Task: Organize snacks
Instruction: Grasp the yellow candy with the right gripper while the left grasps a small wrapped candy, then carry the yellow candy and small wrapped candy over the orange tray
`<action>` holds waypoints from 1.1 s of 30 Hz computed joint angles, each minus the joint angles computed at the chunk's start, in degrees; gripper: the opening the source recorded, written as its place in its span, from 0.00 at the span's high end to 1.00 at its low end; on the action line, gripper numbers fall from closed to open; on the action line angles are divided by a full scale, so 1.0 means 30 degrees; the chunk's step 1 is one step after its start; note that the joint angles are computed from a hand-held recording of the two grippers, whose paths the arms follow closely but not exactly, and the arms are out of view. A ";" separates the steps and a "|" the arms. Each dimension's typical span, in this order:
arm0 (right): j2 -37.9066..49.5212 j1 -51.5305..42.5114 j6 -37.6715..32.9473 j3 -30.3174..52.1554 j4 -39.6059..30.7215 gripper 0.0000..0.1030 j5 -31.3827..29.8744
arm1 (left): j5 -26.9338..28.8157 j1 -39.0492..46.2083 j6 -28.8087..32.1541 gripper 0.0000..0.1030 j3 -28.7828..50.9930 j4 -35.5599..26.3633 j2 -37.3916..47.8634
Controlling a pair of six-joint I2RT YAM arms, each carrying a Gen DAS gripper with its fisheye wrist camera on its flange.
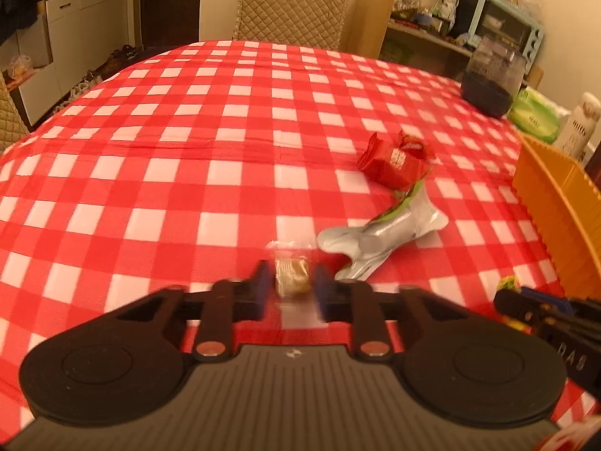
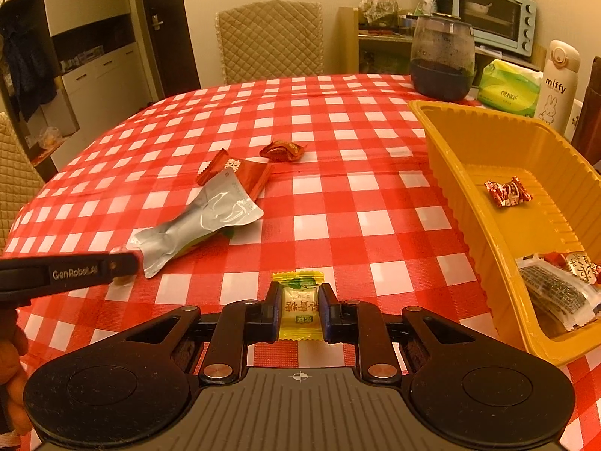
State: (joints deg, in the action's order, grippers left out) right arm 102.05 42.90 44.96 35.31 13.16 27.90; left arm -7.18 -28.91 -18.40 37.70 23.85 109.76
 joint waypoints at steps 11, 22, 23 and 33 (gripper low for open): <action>-0.2108 0.0850 0.0655 -0.0710 -0.1362 0.80 0.0723 | -0.0528 -0.0960 -0.0947 0.82 -0.2586 -0.1124 -0.3584; -0.6599 0.3043 0.3198 -0.2133 -0.5207 0.80 0.2601 | -0.1579 -0.3711 -0.2314 0.82 -0.3920 -0.4216 -0.8621; -0.7080 0.3250 0.3390 -0.2202 -0.5671 0.80 0.2802 | -0.1712 -0.4051 -0.2434 0.82 -0.3873 -0.4516 -0.8941; -1.1153 0.4763 0.5241 -0.2260 -1.0428 0.80 0.4722 | -0.2942 -0.6952 -0.3287 0.82 -0.2443 -0.6820 -1.0705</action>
